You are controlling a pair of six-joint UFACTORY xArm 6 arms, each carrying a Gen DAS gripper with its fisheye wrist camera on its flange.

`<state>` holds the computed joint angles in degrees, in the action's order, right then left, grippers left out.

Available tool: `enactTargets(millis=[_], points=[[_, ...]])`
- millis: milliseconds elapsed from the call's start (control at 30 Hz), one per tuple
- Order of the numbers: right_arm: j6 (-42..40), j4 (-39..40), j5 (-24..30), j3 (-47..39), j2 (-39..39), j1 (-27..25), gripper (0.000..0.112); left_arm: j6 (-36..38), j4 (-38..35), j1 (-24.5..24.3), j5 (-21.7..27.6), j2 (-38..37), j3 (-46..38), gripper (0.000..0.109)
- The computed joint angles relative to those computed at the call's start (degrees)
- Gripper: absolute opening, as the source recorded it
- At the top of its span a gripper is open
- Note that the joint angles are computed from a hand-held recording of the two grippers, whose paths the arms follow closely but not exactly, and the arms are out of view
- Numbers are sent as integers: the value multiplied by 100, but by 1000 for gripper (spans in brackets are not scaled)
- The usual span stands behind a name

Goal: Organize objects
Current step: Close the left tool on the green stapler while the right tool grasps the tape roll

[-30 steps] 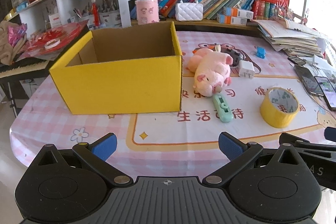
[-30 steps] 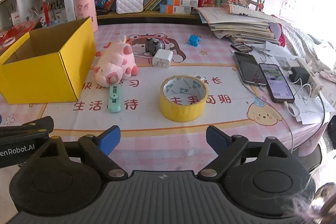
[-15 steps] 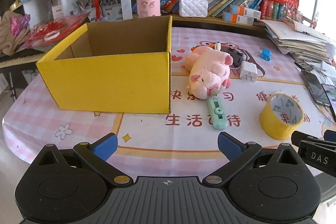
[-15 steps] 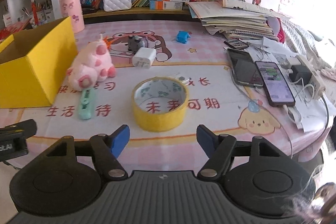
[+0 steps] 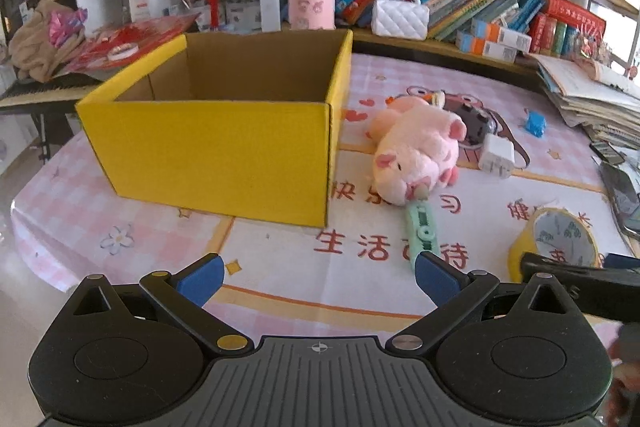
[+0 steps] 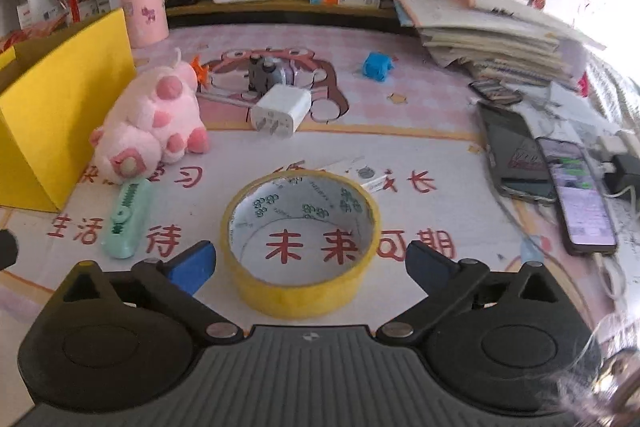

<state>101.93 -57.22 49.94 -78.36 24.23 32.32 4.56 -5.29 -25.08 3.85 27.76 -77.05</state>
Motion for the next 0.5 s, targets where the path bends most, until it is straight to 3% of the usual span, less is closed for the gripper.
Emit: enactTargets(millis=[67,233,333,500], points=[[-71,46,-282,19,61,-160,101,273,-265,-52,193,32,-103,102],[-447,177,-896,94,123,-475,90,-318,722,-129,450,204,-381,99],[-605,79,-1020,229,13,-549,89,-368,904,-229,603,418,-686,89],[-89,-579,-1185,816,-590,-652,89,-61,543,-399,1043,1030,-1555,56]])
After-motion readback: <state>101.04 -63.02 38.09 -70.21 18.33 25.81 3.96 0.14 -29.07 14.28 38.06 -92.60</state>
